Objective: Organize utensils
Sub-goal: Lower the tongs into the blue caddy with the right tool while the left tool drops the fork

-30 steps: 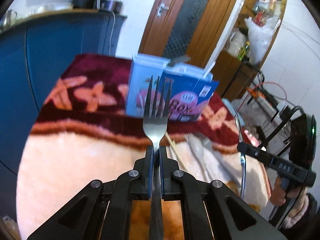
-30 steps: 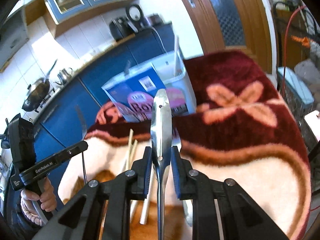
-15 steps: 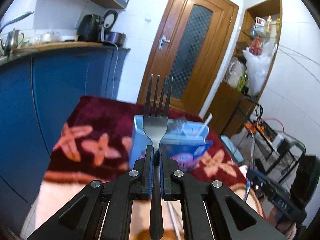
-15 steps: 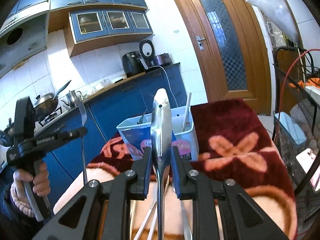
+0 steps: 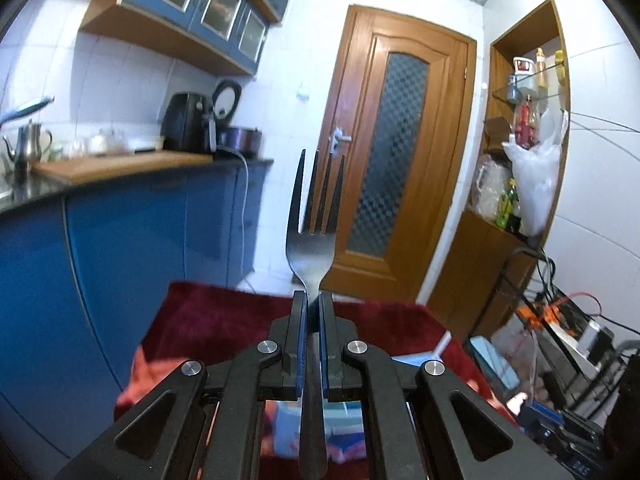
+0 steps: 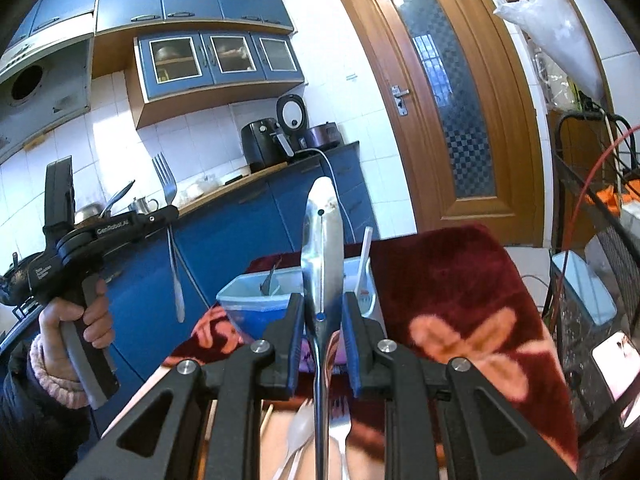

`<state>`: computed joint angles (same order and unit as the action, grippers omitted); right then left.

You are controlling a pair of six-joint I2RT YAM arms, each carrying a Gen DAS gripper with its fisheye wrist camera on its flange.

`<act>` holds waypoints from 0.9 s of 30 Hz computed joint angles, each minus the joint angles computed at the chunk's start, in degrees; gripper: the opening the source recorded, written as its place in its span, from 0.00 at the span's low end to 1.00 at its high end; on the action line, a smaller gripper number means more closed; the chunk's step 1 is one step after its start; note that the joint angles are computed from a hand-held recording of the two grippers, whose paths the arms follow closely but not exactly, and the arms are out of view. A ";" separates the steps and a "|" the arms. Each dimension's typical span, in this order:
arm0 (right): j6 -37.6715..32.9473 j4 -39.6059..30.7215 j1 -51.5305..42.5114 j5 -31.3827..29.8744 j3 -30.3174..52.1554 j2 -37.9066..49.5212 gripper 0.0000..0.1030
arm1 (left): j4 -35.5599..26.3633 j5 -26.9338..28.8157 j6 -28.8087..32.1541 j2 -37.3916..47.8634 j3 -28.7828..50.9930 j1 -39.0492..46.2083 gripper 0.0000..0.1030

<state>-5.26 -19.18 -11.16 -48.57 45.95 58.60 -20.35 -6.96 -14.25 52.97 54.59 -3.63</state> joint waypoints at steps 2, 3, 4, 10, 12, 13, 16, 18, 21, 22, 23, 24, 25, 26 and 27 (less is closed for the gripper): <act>1.15 1.82 1.06 1.05 0.79 1.18 0.21 | 2.13 -0.89 0.20 1.86 0.88 -0.10 0.05; 1.65 2.48 1.56 1.50 1.10 1.61 0.21 | 3.49 -1.12 0.19 2.88 1.17 -0.09 0.05; 2.35 3.67 2.29 2.25 1.49 2.37 0.21 | 4.36 -1.56 0.11 3.44 1.26 -0.30 0.05; 6.62 10.86 5.07 5.99 2.85 6.07 0.21 | 10.46 -2.35 0.89 8.75 1.37 0.14 0.05; 8.78 13.48 5.83 6.89 3.83 7.92 0.21 | 12.45 -1.67 0.40 10.17 0.72 0.85 0.05; 9.54 14.31 6.13 7.36 4.26 8.50 0.21 | 13.12 -1.72 0.26 10.61 0.36 0.89 0.05; 12.34 19.49 8.22 9.73 5.34 11.31 0.21 | 16.08 -1.79 0.58 11.83 -1.66 0.90 0.05; 13.08 22.94 10.00 12.38 5.48 12.58 0.21 | 18.02 -1.44 0.96 12.57 -3.16 0.93 0.05; 14.13 27.76 12.94 16.07 6.27 15.74 0.21 | 20.96 -2.00 0.78 12.91 -5.60 0.29 0.05; 14.25 29.07 13.80 17.06 6.11 16.39 0.21 | 21.60 -2.22 0.68 13.00 -6.08 0.07 0.05; 14.10 30.56 14.77 18.37 6.04 17.23 0.21 | 22.61 -2.52 0.62 13.12 -6.86 -0.17 0.05; 13.75 32.10 15.76 19.94 5.89 18.02 0.21 | 23.36 -2.76 0.65 13.24 -7.43 -0.33 0.05; 13.34 33.57 16.50 20.98 5.63 18.65 0.21 | 24.20 -3.06 0.65 13.41 -8.11 -0.55 0.05; 12.79 34.82 17.30 22.23 5.49 19.41 0.21 | 24.75 -3.12 0.50 13.50 -8.65 -0.61 0.05; 12.12 35.45 18.02 23.39 5.50 20.21 0.21 | 25.11 -2.99 0.23 13.65 -9.12 -0.59 0.05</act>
